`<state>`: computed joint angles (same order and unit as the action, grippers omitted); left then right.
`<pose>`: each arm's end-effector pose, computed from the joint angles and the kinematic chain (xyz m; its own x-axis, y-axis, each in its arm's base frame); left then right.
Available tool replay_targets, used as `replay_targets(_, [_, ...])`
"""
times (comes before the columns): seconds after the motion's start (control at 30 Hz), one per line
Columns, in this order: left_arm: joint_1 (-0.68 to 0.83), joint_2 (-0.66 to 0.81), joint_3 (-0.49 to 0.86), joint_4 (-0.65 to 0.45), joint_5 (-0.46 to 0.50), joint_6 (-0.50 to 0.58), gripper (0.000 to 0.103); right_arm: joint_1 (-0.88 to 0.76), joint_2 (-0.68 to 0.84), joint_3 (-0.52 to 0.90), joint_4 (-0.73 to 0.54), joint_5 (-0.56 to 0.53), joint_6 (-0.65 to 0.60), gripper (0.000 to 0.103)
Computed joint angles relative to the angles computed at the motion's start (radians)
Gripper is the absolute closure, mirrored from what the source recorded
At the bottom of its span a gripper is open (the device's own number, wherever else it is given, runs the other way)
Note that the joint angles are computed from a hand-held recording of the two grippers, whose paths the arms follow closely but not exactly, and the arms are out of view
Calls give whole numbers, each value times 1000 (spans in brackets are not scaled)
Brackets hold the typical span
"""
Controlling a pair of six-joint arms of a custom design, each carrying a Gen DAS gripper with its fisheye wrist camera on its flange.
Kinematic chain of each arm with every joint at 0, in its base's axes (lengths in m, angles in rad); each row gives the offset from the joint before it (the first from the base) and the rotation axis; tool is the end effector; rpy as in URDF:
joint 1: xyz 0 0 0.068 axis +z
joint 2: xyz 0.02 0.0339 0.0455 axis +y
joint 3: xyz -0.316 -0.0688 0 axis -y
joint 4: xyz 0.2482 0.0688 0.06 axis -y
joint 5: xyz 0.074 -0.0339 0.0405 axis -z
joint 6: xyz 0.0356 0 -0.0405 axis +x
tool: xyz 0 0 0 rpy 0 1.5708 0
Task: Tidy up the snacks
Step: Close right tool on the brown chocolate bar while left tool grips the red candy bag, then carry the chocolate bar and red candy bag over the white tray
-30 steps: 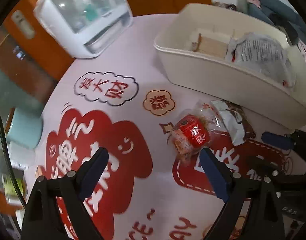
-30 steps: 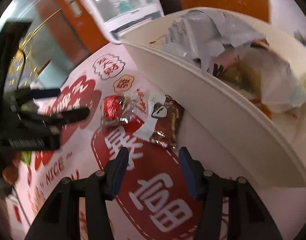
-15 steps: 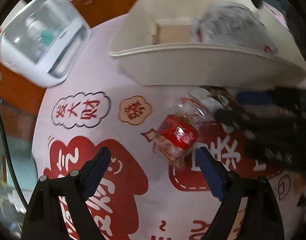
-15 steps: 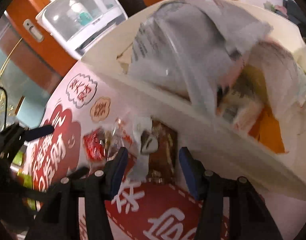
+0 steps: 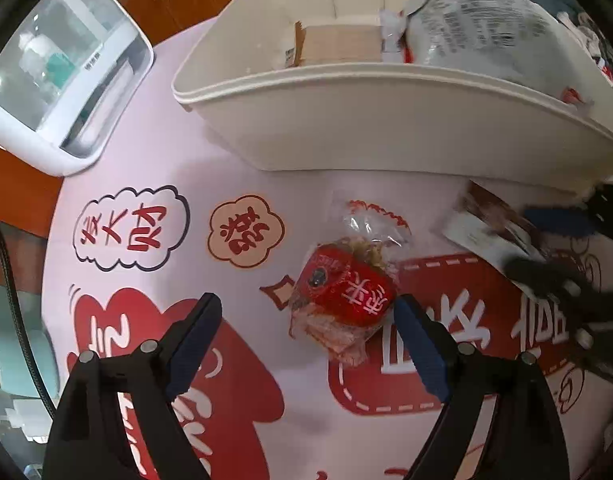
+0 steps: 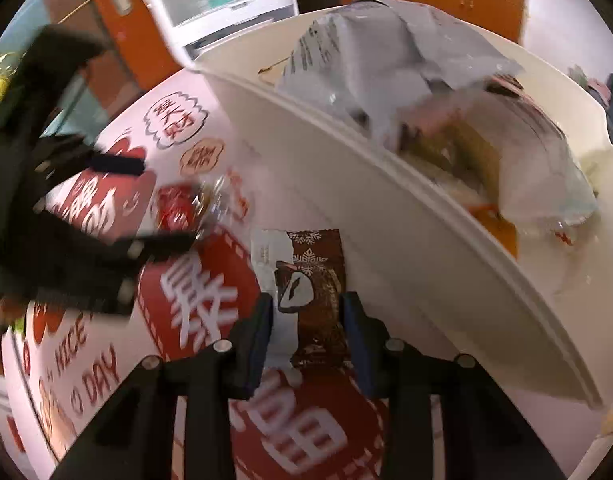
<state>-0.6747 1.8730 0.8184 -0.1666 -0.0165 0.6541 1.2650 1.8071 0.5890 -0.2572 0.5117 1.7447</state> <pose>0.2552 -0.2034 0.1260 -0.2049 0.9430 -0.2624 0.9386 0.2653 0.2207 0.0907 0.2294 0.1040 -0.7532 0.4666 -0.4636 0.4366 0.8818 0.1783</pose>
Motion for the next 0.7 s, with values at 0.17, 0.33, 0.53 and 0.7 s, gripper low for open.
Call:
replay_targets(0.17, [-18, 41, 20, 13, -25, -44, 27, 59, -19, -21, 4, 2, 24, 68])
replay_targets(0.33, [-54, 19, -22, 68, -131, -123, 53, 62, -63, -60, 62, 5, 13, 70])
replay_targets(0.53, [-36, -104, -120, 11, -169, -310, 53, 145, -146, -42, -39, 79, 15, 71])
replay_targets(0.7, [26, -344, -189, -162, -154, -518, 53, 248, -231, 12, -199, 146, 21, 71])
